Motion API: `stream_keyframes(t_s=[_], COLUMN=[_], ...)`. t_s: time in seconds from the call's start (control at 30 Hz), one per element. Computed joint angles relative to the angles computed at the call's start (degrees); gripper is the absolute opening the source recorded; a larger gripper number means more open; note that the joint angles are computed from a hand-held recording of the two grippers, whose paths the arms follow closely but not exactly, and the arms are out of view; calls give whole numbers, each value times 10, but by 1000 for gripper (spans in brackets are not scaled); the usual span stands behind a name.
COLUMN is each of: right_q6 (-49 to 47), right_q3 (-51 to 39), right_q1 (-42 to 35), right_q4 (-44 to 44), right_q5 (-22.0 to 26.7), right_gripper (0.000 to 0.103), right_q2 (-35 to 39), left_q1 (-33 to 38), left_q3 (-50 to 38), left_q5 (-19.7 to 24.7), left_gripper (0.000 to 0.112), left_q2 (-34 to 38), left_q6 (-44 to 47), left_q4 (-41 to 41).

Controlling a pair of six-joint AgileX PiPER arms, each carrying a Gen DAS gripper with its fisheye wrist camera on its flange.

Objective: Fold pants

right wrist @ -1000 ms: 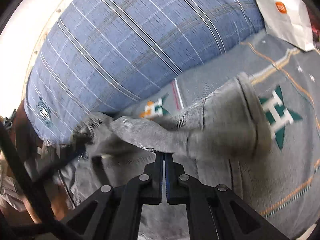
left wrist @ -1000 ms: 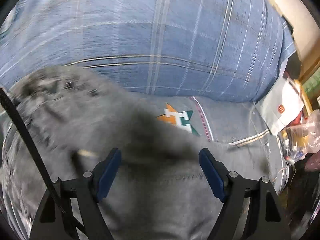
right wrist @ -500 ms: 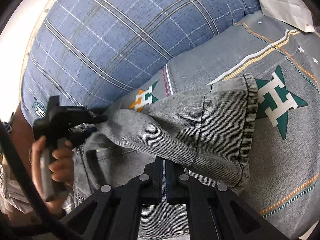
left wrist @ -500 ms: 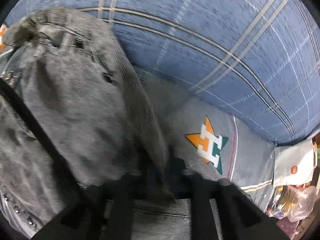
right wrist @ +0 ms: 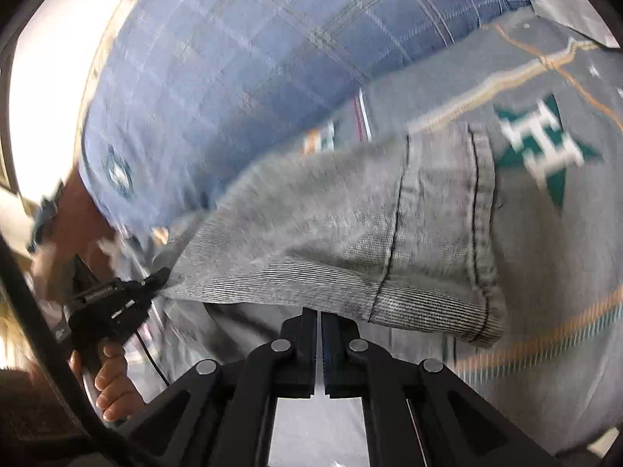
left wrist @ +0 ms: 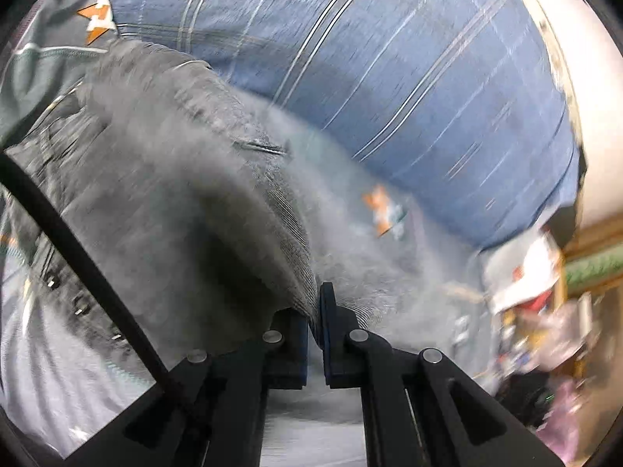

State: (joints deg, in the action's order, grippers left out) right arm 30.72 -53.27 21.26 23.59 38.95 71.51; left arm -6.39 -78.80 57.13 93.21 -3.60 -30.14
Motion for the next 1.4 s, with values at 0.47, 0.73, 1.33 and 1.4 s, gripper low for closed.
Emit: stream_keyframes(t_s=[0.47, 0.73, 1.33, 1.4], right_q6=[357, 332, 407, 433], right_q3=[-15, 1, -45, -47], right_q1=[109, 63, 131, 148], right_q4=[-364, -328, -432, -464], right_q5=[90, 65, 123, 132], right_gripper=[91, 22, 44, 65], right_q2=[-56, 23, 70, 59], left_q1=[46, -39, -194, -198], left_q3=[128, 193, 212, 212], left_q5=[-65, -194, -181, -180], left_gripper=[6, 8, 7, 13], left_q2=[-15, -134, -178, -176], left_q6=[164, 3, -374, -382], left_q4=[-129, 67, 473, 480])
